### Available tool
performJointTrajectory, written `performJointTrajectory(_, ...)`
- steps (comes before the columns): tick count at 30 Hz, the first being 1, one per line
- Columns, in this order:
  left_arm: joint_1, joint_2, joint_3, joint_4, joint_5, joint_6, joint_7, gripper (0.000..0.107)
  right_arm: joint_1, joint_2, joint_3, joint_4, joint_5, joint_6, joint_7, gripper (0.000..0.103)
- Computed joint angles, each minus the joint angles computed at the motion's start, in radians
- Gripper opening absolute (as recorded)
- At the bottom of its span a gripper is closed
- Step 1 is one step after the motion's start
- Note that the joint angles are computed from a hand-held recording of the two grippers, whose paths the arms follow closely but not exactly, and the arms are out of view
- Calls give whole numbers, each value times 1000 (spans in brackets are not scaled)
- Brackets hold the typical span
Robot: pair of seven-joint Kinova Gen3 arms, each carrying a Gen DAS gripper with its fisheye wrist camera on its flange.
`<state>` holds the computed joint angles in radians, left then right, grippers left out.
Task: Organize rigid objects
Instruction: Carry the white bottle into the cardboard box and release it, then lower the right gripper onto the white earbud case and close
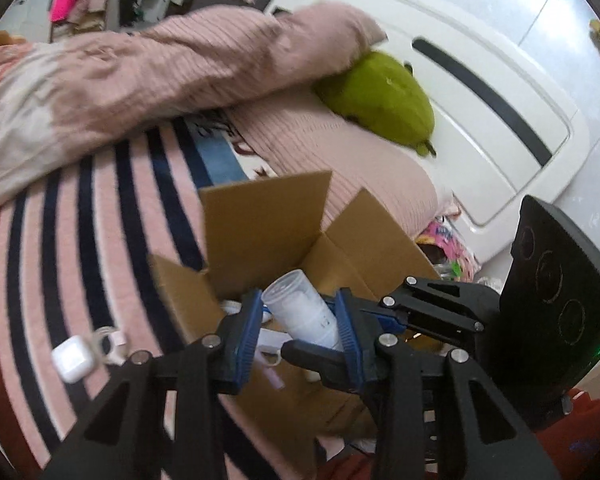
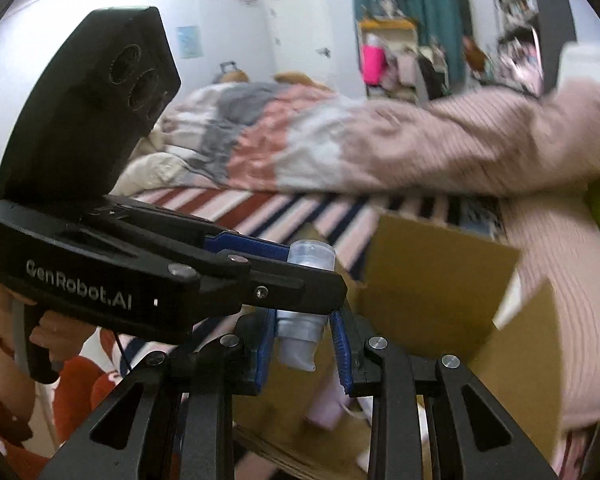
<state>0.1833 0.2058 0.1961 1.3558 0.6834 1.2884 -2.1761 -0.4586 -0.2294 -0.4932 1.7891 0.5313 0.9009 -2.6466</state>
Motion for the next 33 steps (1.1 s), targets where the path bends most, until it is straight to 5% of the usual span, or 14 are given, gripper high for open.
performJointTrajectory(7, 84, 47, 23, -93, -131, 22, 85, 35, 12, -37, 128, 21, -223, 20, 139, 22)
performJointTrajectory(10, 83, 30, 20, -84, -140, 8, 86, 53, 32, -39, 144, 19, -282, 18, 187, 23)
performJointTrajectory(22, -49, -97, -54, 20, -43, -21, -24, 63, 50, 11, 47, -53, -195, 44, 136, 30)
performJointTrajectory(33, -283, -188, -229, 190, 45, -37, -218, 72, -130, 246, 46, -219, -70, -56, 110, 40)
